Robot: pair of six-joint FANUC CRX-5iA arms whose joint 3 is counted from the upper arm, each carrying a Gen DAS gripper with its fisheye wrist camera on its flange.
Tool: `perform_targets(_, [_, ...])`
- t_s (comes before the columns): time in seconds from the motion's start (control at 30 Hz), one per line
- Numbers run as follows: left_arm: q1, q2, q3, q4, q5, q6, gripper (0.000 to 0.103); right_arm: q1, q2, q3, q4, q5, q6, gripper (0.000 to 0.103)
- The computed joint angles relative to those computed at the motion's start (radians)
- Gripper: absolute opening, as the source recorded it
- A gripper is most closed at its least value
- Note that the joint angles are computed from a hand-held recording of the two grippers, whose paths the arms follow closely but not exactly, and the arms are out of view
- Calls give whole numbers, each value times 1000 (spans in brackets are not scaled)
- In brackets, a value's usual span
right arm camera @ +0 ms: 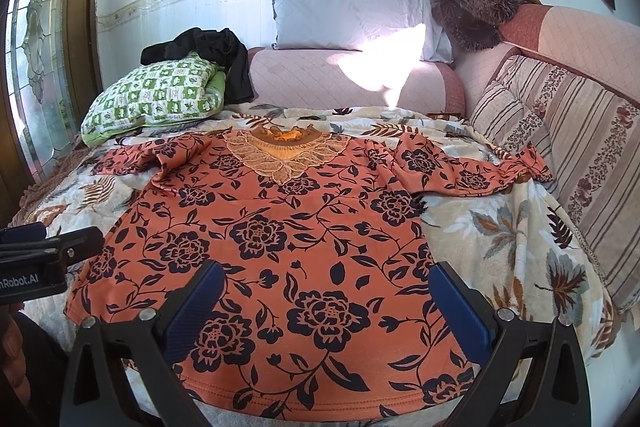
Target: Fold small clothes
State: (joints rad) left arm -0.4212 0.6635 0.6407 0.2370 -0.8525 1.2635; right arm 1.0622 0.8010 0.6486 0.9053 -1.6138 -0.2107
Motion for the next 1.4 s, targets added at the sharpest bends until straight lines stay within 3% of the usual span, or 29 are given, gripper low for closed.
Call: perform_targets(1.4, [8,-7,-12,17,-9,-7,103,4,0,-3,5,-2,-6,103])
